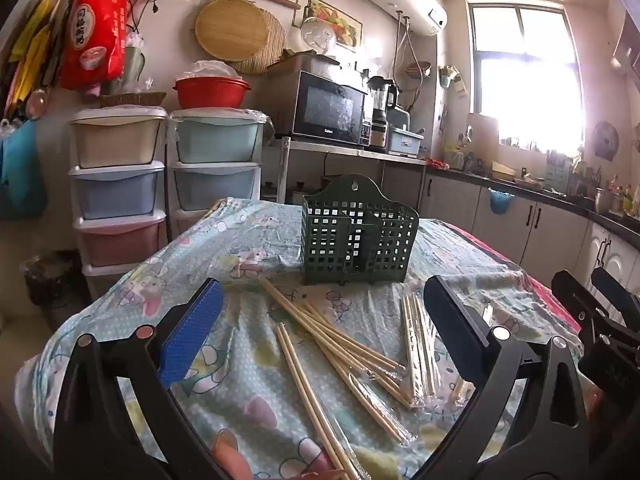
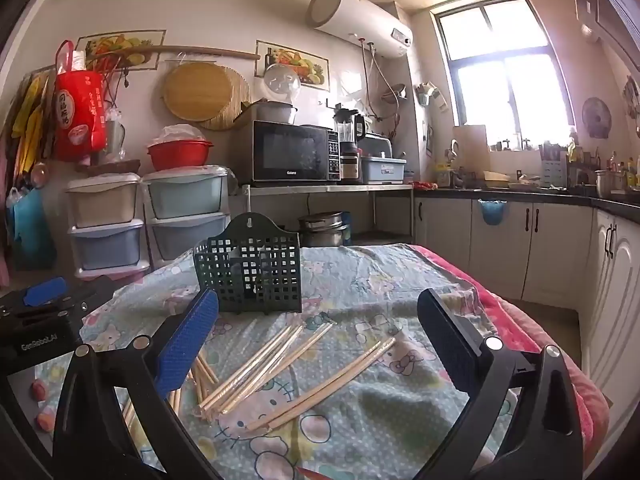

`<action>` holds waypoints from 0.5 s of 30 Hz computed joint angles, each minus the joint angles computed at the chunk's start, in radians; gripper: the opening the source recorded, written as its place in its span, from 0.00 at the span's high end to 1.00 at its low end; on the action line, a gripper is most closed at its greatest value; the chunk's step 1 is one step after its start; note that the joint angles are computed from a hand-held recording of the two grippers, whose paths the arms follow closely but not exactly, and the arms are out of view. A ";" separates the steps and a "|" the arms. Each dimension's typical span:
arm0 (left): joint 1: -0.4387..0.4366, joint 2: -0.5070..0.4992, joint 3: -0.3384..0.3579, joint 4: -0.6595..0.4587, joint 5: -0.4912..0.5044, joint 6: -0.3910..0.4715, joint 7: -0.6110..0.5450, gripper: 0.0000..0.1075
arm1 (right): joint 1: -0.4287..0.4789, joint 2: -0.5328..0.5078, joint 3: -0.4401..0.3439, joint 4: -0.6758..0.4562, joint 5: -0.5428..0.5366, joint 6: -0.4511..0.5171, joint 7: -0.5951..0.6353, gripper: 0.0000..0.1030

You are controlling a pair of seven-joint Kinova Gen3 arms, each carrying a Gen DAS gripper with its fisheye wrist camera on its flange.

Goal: Organize utensils

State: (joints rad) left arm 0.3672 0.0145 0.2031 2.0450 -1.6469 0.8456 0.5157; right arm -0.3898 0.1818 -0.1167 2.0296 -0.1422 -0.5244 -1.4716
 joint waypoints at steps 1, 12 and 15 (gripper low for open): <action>-0.001 0.000 -0.001 -0.001 0.001 -0.002 -0.001 0.14 | 0.006 0.001 -0.004 0.003 0.010 -0.008 -0.015 0.06; -0.003 -0.001 -0.001 0.006 -0.016 -0.003 0.018 0.14 | 0.008 -0.007 -0.002 -0.001 0.015 0.011 -0.022 0.06; -0.003 -0.007 0.000 0.001 -0.006 -0.005 0.002 0.14 | 0.009 -0.010 -0.002 0.004 0.017 0.006 -0.025 0.06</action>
